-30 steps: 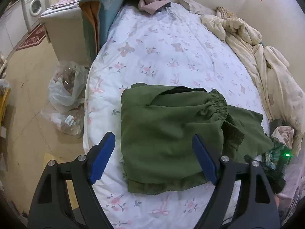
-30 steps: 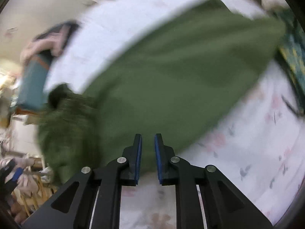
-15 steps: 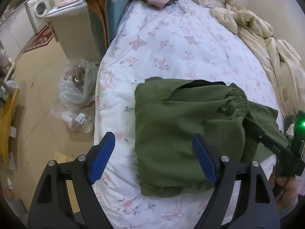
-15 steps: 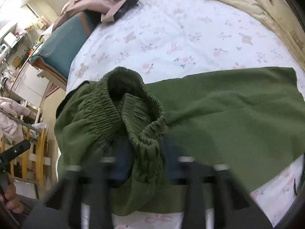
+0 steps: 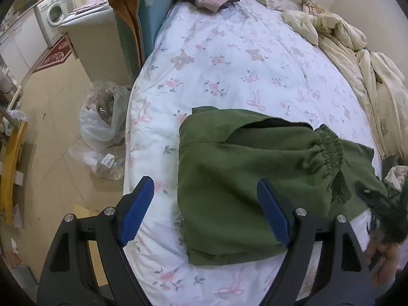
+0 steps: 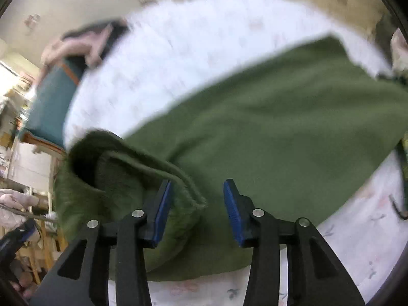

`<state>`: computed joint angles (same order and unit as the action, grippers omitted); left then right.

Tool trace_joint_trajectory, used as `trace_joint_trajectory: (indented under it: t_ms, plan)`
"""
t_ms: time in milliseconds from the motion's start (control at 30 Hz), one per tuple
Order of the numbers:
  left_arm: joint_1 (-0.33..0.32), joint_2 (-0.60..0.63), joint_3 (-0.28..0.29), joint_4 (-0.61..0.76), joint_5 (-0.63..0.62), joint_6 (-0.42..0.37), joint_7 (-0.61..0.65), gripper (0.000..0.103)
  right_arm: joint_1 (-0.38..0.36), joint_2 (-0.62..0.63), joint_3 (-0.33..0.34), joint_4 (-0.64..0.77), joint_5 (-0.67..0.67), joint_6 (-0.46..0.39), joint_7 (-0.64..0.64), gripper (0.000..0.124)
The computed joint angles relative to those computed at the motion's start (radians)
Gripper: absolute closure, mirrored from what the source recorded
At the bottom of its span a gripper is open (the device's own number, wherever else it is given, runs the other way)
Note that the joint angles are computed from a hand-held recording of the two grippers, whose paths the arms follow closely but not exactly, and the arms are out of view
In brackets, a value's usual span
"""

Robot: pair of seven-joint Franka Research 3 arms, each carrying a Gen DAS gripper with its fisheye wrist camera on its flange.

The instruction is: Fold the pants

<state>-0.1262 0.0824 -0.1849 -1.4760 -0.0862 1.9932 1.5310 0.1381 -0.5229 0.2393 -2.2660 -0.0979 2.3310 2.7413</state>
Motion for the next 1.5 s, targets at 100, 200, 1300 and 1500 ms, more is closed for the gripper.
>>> trace_joint_trajectory:
  t_ms: [100, 200, 1300, 1500]
  plan:
    - [0.0, -0.007, -0.002, -0.009, -0.007, 0.012, 0.009, 0.023, 0.026, -0.026, -0.006, -0.019, 0.02, 0.112, -0.008, 0.08]
    - [-0.007, 0.002, -0.005, 0.0, 0.005, 0.005, 0.016, 0.023, 0.132, 0.067, -0.087, 0.004, 0.199, 0.172, -0.164, 0.083]
    - [0.019, -0.027, 0.01, -0.025, -0.08, -0.008, 0.039, 0.023, 0.106, 0.101, 0.027, 0.072, 0.189, 0.262, -0.187, 0.123]
    - [0.009, -0.028, 0.006, -0.039, -0.03, -0.016, 0.039, 0.023, 0.192, 0.11, -0.058, -0.046, 0.401, 0.117, -0.151, 0.117]
